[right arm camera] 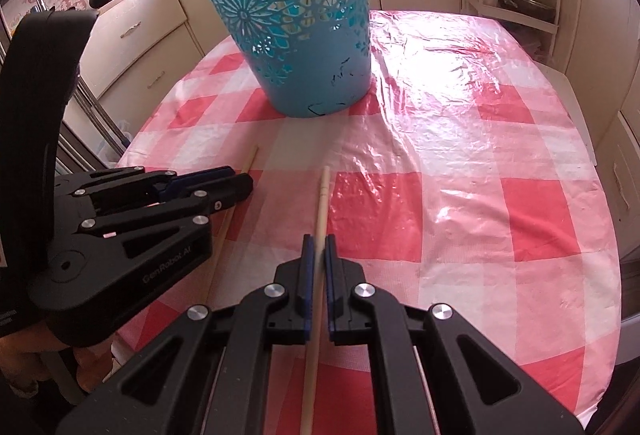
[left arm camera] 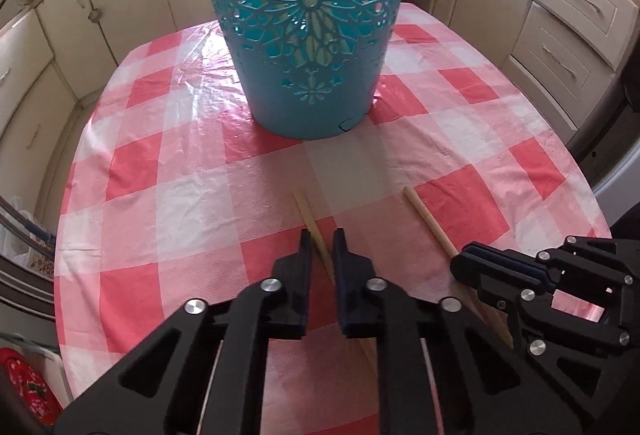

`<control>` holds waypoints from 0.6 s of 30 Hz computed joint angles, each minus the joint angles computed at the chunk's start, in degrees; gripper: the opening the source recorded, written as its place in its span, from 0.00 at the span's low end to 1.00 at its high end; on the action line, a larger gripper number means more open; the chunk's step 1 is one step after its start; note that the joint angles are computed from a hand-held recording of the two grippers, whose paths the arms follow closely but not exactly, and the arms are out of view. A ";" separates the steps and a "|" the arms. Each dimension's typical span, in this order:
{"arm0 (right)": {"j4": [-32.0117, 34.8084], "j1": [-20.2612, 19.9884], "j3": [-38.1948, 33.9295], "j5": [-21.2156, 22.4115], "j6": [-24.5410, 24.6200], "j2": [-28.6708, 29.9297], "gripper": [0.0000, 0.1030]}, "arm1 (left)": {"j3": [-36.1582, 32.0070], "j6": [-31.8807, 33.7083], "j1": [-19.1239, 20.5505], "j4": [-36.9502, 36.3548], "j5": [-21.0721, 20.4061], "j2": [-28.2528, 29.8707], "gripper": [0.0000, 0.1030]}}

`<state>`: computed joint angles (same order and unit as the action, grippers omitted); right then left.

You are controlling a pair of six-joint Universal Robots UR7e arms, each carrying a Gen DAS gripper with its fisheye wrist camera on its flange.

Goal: Organize utensils
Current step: 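Close the right gripper on a stick while the left gripper closes on another, then carry the stick in the left gripper over the teal basket and release it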

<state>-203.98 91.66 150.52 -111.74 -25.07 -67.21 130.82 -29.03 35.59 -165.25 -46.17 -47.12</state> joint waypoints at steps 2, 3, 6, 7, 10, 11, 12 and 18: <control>-0.19 0.36 -0.20 -0.58 -0.26 0.37 0.06 | -0.12 1.25 0.44 0.17 -1.04 -0.40 0.07; 0.18 0.61 -0.55 -0.86 -0.23 0.56 0.07 | -0.19 1.26 0.86 0.33 -1.81 -0.79 0.06; 2.24 1.63 -2.31 -1.93 -0.14 1.39 0.09 | 0.08 -0.20 1.93 2.40 -3.81 -3.46 0.04; 2.65 2.14 -2.93 -2.69 -0.36 1.90 0.09 | 0.41 -0.71 2.12 2.73 -4.22 -4.80 0.04; 3.47 2.95 -4.23 -3.90 -1.13 2.89 0.09 | 1.85 -1.70 1.79 3.16 -5.10 -9.79 0.04; 2.99 2.91 -4.32 -3.82 -1.27 3.22 0.09 | 2.16 -1.55 1.69 3.37 -5.09 -11.31 0.04; 2.13 2.75 -4.18 -3.56 -1.52 3.51 0.09 | 2.55 -1.74 1.31 3.95 -5.15 -13.12 0.04; -1.41 2.05 -3.18 -2.54 -2.63 4.31 0.09 | 2.34 -1.64 -0.62 4.30 -5.99 -21.39 0.04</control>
<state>-205.39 93.71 147.34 -114.28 -27.70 -62.90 133.15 -30.67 34.97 -160.95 -52.15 -68.51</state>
